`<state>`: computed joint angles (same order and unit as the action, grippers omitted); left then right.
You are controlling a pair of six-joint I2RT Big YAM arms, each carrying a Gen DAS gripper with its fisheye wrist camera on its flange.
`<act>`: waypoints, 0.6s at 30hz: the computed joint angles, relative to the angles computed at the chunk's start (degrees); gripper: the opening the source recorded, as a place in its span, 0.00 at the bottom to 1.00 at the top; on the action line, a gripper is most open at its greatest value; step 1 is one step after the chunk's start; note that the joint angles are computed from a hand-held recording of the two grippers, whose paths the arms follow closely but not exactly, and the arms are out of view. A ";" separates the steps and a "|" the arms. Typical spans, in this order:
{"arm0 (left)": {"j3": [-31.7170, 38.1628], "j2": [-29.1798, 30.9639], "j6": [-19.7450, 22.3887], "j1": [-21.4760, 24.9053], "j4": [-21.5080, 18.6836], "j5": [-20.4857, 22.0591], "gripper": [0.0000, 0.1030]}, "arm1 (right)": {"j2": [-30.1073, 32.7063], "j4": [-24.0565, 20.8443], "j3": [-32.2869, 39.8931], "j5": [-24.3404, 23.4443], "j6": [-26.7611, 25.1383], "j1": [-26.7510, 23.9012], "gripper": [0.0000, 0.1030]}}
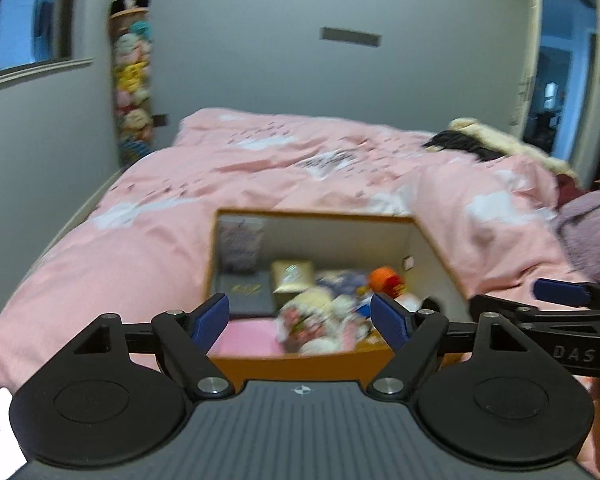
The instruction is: Organize objects
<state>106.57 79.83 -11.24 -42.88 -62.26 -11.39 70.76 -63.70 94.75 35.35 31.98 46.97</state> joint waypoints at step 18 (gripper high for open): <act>-4.10 1.87 -2.25 -0.78 -5.36 -1.71 0.89 | 2.47 -4.78 -3.78 -5.14 5.73 -2.18 0.88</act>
<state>102.47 81.70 -13.49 -43.67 -67.62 -13.11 73.23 -68.48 90.96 30.21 37.71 44.78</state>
